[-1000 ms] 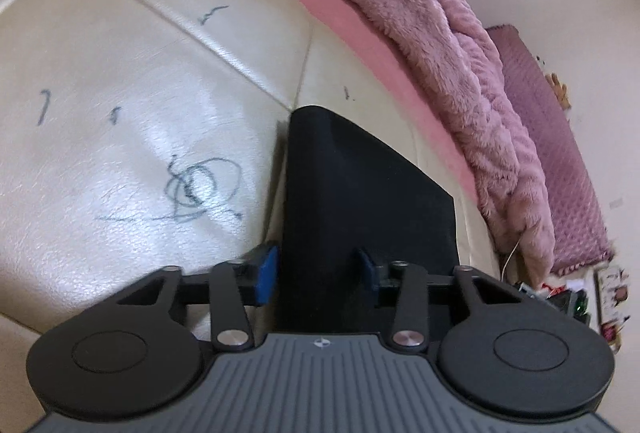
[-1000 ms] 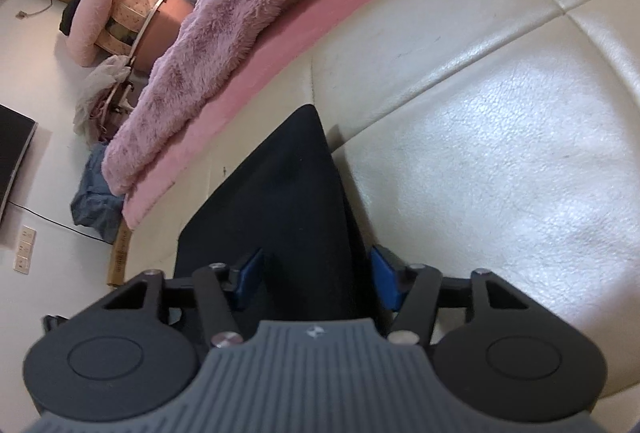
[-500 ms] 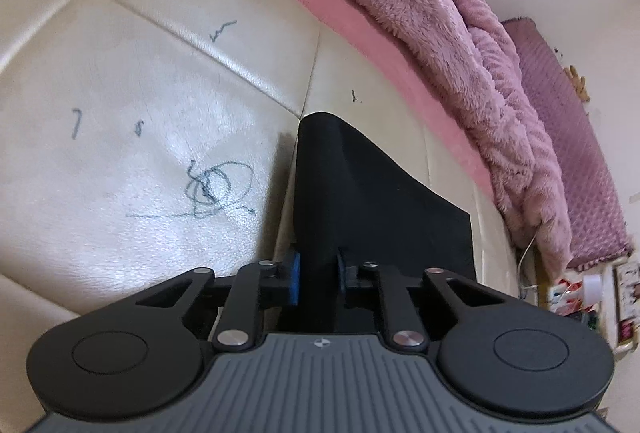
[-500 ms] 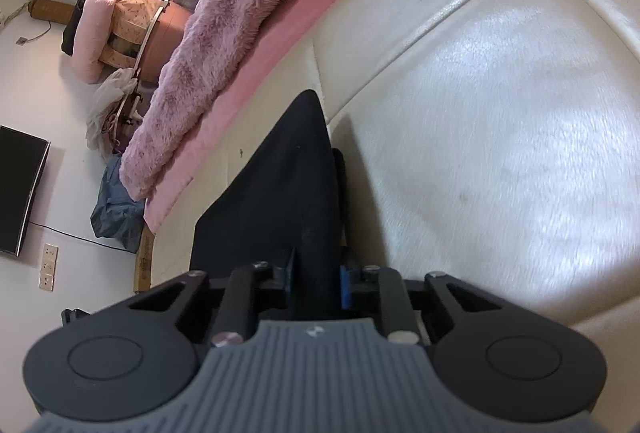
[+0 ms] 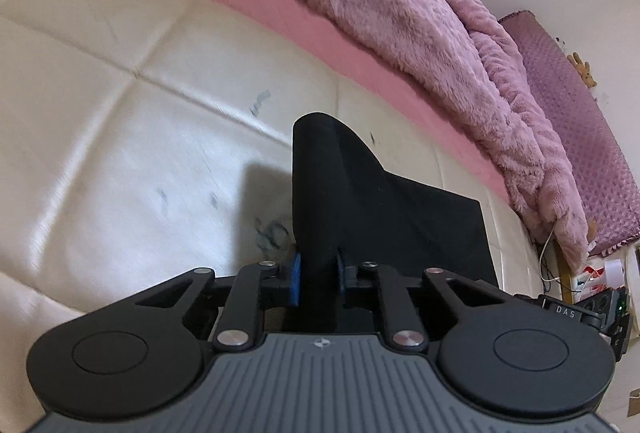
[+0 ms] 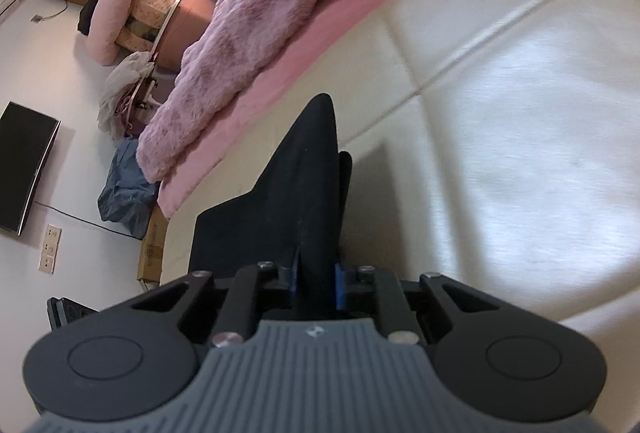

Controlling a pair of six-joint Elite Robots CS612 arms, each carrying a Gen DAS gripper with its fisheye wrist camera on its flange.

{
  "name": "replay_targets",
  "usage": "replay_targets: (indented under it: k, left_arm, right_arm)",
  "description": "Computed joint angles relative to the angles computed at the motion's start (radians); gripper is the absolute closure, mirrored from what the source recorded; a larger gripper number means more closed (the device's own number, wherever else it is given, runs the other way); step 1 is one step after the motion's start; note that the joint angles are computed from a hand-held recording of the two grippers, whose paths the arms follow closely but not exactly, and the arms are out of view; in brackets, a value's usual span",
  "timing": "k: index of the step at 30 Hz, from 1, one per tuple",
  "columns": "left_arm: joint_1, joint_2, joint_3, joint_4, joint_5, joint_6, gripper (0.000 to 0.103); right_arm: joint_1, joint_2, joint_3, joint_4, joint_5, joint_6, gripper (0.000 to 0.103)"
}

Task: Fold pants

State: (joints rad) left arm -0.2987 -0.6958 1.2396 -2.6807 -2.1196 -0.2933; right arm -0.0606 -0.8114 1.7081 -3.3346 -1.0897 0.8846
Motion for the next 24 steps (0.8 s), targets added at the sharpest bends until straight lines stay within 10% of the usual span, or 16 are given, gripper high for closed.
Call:
replay_targets:
  k: [24]
  left_arm:
    - [0.076, 0.185, -0.394, 0.265, 0.067, 0.178, 0.085]
  right_arm:
    - [0.096, 0.203, -0.446, 0.25, -0.008, 0.024, 0.092]
